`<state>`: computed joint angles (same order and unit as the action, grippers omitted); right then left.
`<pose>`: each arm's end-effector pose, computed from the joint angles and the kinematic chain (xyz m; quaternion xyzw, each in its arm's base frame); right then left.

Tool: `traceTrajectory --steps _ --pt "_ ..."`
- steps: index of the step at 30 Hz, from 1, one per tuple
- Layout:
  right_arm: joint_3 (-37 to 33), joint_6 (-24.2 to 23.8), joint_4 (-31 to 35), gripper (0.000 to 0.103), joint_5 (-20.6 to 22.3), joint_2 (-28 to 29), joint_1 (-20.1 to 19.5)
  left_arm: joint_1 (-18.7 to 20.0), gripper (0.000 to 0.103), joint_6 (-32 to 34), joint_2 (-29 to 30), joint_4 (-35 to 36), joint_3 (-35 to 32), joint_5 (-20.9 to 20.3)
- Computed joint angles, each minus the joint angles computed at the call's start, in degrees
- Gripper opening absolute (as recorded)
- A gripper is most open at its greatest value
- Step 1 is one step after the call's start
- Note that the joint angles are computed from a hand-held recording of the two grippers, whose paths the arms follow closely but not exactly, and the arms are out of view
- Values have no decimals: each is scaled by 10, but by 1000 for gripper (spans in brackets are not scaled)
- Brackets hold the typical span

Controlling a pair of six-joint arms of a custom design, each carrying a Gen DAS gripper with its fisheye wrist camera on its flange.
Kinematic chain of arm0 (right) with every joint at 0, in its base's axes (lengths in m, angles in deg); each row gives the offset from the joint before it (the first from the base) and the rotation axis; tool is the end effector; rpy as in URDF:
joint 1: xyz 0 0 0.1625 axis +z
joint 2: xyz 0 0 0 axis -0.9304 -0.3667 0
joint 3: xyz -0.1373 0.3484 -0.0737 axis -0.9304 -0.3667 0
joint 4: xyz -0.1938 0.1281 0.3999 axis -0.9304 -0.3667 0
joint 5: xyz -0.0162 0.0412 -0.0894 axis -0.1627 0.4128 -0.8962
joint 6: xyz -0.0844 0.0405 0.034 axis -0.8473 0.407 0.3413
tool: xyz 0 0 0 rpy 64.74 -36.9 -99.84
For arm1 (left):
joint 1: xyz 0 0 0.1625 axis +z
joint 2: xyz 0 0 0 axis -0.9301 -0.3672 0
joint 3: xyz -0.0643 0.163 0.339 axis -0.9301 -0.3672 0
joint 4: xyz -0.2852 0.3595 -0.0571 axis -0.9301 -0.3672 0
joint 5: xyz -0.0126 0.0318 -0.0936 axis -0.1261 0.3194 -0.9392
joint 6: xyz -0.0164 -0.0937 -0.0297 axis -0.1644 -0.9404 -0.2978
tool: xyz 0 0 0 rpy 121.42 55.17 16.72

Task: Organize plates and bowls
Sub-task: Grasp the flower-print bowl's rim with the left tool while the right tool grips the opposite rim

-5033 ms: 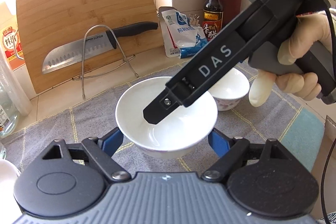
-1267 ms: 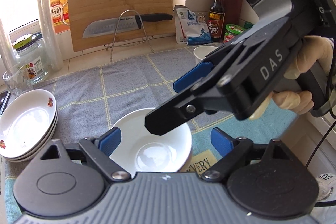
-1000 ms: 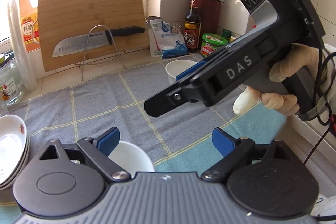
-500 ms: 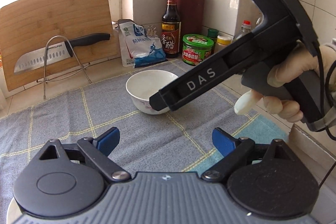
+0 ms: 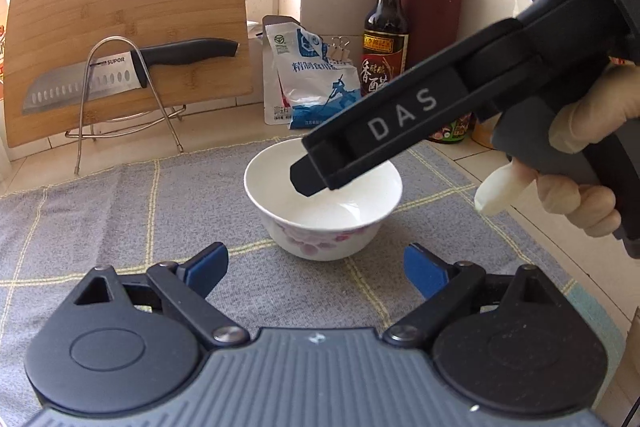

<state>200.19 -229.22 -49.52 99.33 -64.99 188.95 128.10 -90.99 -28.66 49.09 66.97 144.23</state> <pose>0.1989 -0.2448 -0.0413 0.0338 -0.8464 0.3746 0.3769 -0.0008 -0.2853 0.0971 0.5561 0.8060 -0.1914 0.0668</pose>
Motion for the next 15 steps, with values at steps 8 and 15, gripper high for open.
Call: traceTrajectory --steps 8,15 --pt "32 -69 -43 99 -66 -43 -67 -19 94 -9 39 -54 1 -19" --pt "43 -88 -50 87 -103 -61 -95 -21 94 -5 55 -74 -3 -19"
